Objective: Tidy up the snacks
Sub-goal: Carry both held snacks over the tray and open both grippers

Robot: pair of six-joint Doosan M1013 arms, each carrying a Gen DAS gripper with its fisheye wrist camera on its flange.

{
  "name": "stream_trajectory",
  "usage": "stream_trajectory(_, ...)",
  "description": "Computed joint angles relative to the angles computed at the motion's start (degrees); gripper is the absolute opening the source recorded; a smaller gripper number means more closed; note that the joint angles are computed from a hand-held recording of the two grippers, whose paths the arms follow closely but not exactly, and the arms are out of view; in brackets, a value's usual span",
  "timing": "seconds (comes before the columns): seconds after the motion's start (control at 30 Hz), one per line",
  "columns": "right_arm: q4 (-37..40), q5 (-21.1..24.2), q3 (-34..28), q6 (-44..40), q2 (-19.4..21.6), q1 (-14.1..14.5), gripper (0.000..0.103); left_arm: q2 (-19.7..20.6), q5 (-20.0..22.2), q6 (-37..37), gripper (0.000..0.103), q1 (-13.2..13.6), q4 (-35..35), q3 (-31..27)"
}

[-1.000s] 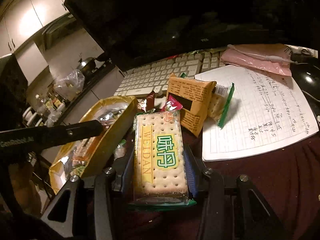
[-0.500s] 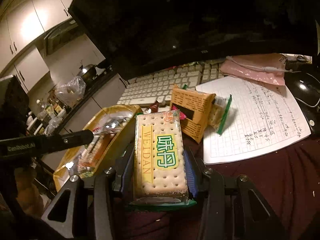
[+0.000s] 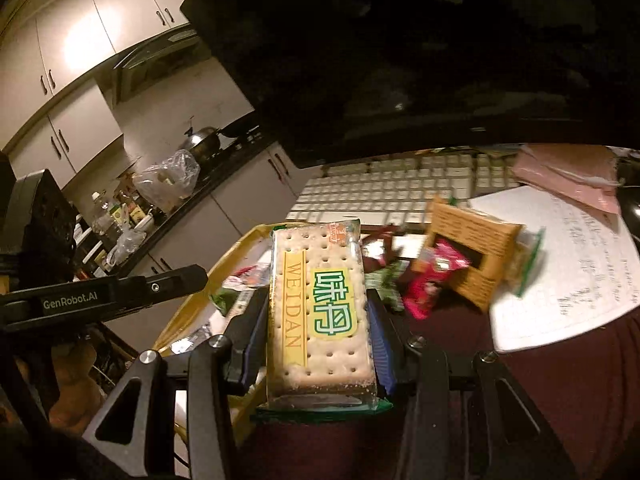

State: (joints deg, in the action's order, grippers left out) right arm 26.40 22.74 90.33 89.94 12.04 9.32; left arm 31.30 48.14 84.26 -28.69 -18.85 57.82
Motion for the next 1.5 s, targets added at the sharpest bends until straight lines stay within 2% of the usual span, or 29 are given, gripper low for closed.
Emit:
stream_trajectory(0.4, -3.32, 2.77, -4.28, 2.0, 2.91, 2.56, 0.046, -1.68, -3.22, -3.83, 0.0, 3.48, 0.99, 4.47)
stream_trajectory(0.63, -4.44, 4.97, -7.52, 2.91, 5.47, 3.36, 0.046, -0.06, -1.28, -2.42, 0.0, 4.67, -0.08, 2.7)
stream_trajectory(0.8, -2.42, 7.65, -10.09, 1.06, 7.55, 3.61, 0.046, 1.39, 0.46, 0.75, 0.0, 4.74, -1.28, 1.08)
stream_trajectory(0.93, -4.89, 10.66, -12.28, 1.29, 9.18, 4.49, 0.046, 2.81, 2.57, 1.03, 0.0, 4.8, -0.61, -0.59)
stream_trajectory(1.1, -12.0, 13.99, -14.41, 5.84, 10.84, 5.58, 0.046, 3.89, 4.19, 1.68, 0.0, 4.7, 0.77, -1.75)
stream_trajectory(1.23, -11.03, 15.33, -14.74, 6.24, 11.26, 5.36, 0.047, 4.74, 6.13, 1.29, 0.001, 4.76, 1.12, -2.59)
stream_trajectory(1.27, -10.98, 15.08, -14.53, 6.7, 11.13, 5.37, 0.048, 4.69, 6.11, 1.46, 0.003, 4.76, 1.19, -2.47)
stream_trajectory(1.33, -10.52, 14.53, -14.16, 6.93, 10.81, 5.4, 0.048, 4.27, 5.45, 1.99, 0.014, 4.71, 1.41, -1.77)
stream_trajectory(1.4, -10.4, 14.17, -14.28, 7.18, 10.77, 5.44, 0.049, 3.61, 4.0, 1.18, 0.038, 4.68, 2.1, -0.79)
stream_trajectory(1.5, -9.26, 12.49, -13.48, 6.64, 9.93, 5.25, 0.052, 2.2, 0.53, 0.91, 0.06, 5.0, 1.18, 1.28)
